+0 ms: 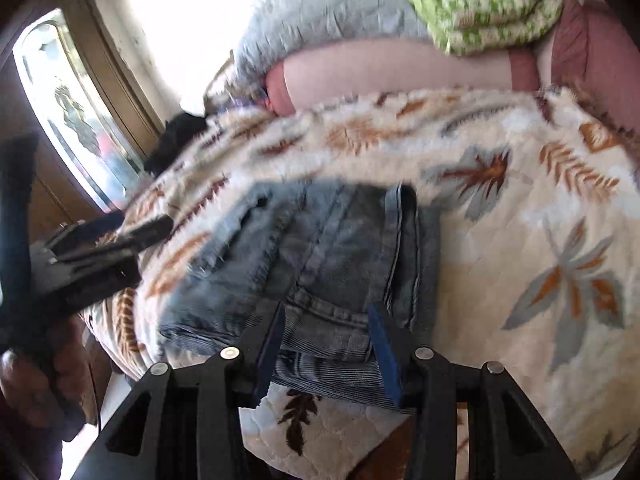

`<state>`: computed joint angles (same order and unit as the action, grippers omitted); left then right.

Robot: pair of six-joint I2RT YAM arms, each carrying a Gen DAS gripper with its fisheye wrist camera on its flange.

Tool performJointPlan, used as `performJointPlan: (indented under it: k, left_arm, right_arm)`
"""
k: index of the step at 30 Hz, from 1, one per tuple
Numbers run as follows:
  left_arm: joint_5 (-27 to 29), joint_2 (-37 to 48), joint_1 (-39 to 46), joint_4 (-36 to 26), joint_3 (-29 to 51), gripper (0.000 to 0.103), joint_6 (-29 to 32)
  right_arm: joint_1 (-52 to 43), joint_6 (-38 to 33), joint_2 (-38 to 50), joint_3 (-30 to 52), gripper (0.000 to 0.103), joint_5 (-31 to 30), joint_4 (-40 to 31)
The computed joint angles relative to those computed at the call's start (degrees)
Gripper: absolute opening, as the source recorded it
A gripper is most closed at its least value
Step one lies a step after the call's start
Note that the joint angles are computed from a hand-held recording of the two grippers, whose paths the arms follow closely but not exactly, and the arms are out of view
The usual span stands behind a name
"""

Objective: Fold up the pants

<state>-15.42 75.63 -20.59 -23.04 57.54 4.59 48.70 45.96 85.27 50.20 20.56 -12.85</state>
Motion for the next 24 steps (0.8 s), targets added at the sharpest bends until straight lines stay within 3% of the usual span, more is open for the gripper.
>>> performJointPlan:
  k: [5, 9, 15, 24]
  left_arm:
    - [2.28, -10.24, 0.01, -5.44, 4.06, 0.086, -1.89]
    - [2.10, -13.97, -0.49, -8.75, 6.92, 0.092, -3.71]
    - [0.10, -16.89, -1.52, -11.32, 8.06, 0.094, -3.86]
    - [-2.32, -19.57, -0.57, -13.46, 6.48, 0.094, -4.64]
  right_arm:
    - [6.31, 2.07, -10.22, 2.44, 0.059, 13.41, -9.18]
    - [10.67, 3.39, -12.24, 8.33, 0.066, 22.12, -15.30]
    - [14.72, 4.07, -10.50, 17.51, 0.071, 30.22, -22.89]
    - [20.66, 2.44, -6.36, 24.94, 0.077, 38.42, -24.46]
